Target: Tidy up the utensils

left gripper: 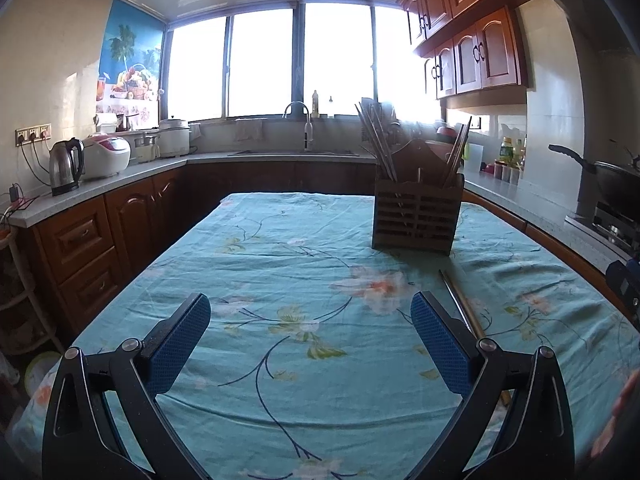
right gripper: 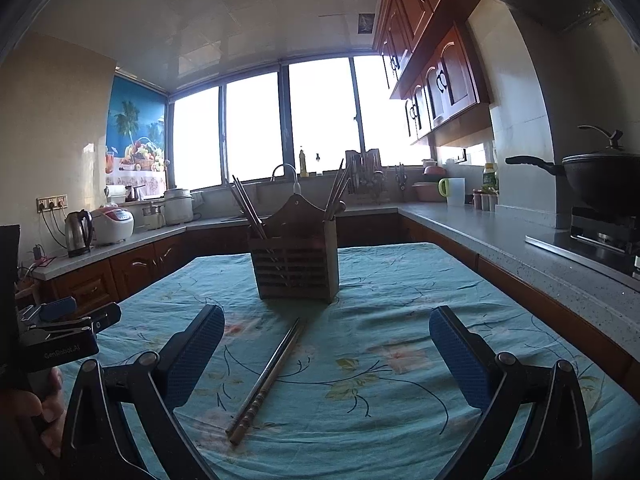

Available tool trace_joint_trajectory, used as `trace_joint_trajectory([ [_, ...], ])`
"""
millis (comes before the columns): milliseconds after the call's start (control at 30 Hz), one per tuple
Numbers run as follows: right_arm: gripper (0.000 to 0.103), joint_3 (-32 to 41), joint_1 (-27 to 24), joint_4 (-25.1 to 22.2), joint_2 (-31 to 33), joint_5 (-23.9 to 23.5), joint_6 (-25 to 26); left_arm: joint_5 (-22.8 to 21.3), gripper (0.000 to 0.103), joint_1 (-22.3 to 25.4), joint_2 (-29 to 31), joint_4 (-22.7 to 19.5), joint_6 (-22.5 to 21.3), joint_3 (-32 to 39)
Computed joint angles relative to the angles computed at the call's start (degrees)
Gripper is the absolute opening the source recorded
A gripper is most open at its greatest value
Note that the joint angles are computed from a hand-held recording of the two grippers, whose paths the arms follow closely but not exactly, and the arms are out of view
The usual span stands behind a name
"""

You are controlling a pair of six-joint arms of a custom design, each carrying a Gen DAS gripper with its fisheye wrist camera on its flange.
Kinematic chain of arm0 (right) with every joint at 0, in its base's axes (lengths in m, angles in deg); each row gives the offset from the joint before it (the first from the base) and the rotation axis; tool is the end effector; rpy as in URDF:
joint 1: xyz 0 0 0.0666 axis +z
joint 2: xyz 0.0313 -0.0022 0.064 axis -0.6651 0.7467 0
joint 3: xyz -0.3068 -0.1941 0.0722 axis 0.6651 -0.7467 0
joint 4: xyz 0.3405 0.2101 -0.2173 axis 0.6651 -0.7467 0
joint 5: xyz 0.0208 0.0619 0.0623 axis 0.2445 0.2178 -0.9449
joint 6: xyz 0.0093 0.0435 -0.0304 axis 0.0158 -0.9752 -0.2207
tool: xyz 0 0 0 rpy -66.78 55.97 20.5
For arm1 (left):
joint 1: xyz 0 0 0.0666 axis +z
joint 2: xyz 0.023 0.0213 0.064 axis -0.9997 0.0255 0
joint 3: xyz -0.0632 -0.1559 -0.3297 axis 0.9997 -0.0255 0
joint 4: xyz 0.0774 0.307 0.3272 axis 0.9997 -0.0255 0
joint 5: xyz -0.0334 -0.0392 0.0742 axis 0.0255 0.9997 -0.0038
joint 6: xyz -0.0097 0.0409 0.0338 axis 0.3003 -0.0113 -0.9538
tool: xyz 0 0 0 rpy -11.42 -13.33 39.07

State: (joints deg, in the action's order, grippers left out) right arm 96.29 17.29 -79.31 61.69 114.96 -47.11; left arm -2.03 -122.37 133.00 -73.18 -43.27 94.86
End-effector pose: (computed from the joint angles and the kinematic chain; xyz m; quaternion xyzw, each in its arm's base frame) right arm 0.2565 0.3619 0.4870 0.1075 0.7561 -0.0258 0.6450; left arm 0.3662 -0.2316 0.4975 0.0923 0.8152 -0.0649 0.5681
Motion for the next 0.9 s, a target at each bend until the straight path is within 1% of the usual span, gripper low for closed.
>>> trace_joint_trajectory([
  [200, 0.103, -0.77, 0.02, 1.12, -0.47, -0.12, 0.69, -0.59, 0.102, -0.73, -0.63, 0.45, -0.87, -0.51],
  [500, 0.103, -1.91, 0.56, 3.80, -1.04, 1.63, 2.53, -0.34, 0.103, -1.09, -1.44, 1.44, -1.70, -1.30],
  [700, 0.103, -1.95, 0.51, 3.12, -1.20, 1.34, 1.71, 0.00, 0.102, -1.26, -1.72, 1.65, -1.75, -1.44],
  [900, 0.103, -2.17, 0.51, 3.81, -1.30, 1.20, 2.06, 0.16, 0.103, -1.43, -1.74, 1.65, -1.77, -1.51],
])
